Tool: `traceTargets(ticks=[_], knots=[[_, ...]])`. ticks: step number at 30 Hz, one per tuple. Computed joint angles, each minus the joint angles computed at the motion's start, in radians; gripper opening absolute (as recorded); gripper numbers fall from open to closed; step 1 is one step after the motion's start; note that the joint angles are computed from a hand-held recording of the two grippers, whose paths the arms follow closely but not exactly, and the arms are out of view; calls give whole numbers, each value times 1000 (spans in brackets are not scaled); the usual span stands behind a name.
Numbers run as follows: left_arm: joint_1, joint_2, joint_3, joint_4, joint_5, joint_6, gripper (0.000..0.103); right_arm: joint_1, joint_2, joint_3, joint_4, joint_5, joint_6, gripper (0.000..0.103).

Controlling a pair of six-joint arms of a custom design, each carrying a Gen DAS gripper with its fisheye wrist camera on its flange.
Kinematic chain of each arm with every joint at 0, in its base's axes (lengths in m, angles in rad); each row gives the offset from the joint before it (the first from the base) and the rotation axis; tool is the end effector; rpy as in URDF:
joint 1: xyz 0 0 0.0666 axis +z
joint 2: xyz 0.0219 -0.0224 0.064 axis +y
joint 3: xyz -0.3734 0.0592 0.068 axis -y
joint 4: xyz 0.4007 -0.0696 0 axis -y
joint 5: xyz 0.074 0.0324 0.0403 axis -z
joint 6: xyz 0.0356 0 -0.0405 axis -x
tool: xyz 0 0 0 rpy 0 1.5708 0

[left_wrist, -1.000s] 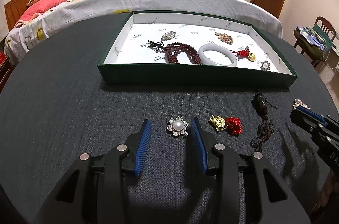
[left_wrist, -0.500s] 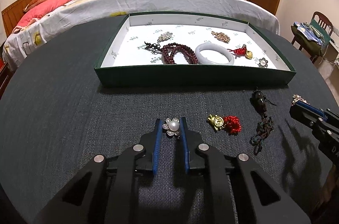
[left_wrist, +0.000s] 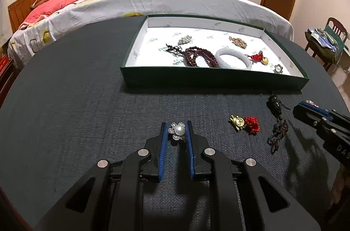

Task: Organize jewelry
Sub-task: 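Close the right tool on the black bead tassel pendant and lift it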

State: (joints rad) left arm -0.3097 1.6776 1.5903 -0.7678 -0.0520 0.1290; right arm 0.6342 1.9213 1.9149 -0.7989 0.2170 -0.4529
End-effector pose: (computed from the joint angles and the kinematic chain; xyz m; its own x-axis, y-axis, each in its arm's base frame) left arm 0.5721 -0.1816 0.3769 -0.7477 0.1044 -0.6557 0.1772 0.9831 -0.0455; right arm 0.5605 0.4023 0.3768 -0.7229 -0.0013 -0.6910 -0.1581 0.9738 0.1636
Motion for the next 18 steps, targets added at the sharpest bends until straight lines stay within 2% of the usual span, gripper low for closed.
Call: traceTargets(ticks=[13, 18], knots=[[23, -8, -2, 1, 1, 20, 17, -5, 113, 157, -101, -28, 13, 19], [27, -7, 0, -2, 2, 27, 17, -4, 132, 185, -139, -25, 31, 14]])
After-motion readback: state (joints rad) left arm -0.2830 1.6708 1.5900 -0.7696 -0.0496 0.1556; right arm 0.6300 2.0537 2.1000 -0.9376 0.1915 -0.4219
